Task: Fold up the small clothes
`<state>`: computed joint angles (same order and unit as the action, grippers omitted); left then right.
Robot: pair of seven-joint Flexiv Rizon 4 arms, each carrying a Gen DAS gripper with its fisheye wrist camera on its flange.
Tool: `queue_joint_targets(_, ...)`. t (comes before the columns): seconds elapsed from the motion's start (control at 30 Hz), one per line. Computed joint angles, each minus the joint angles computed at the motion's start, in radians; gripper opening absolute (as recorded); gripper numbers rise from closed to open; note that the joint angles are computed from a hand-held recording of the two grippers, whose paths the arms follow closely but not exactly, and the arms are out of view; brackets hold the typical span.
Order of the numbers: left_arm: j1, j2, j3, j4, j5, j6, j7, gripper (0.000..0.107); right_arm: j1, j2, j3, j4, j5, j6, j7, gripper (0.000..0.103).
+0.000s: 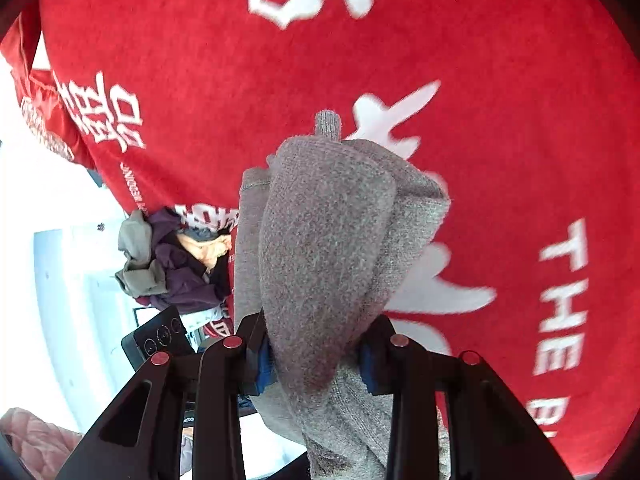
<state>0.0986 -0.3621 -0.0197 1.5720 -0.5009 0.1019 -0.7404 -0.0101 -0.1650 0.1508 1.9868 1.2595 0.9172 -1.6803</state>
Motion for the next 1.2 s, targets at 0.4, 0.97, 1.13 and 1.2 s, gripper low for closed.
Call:
queue_joint_targets(0.4,0.089,-0.017,0.051,0.026,0.046,0.055,0.065,0.049,0.086,-0.160,0.086,-0.097,0.071,0.114,-0.025,0.037)
queue_joint_targets(0.97,0.143,-0.047,0.069,0.036,0.099,0.124,0.045,0.064,0.169,-0.134,0.117,0.075,-0.473,0.292,0.448,0.065)
queue_joint_targets(1.13,0.169,-0.062,0.074,0.005,0.122,-0.008,0.049,0.064,0.133,-0.071,0.195,0.126,-0.302,0.274,0.376,0.065)
queue_joint_targets(1.2,0.173,-0.063,0.074,0.005,0.136,-0.046,0.073,0.064,0.132,-0.075,0.216,0.130,-0.195,0.284,0.301,0.065)
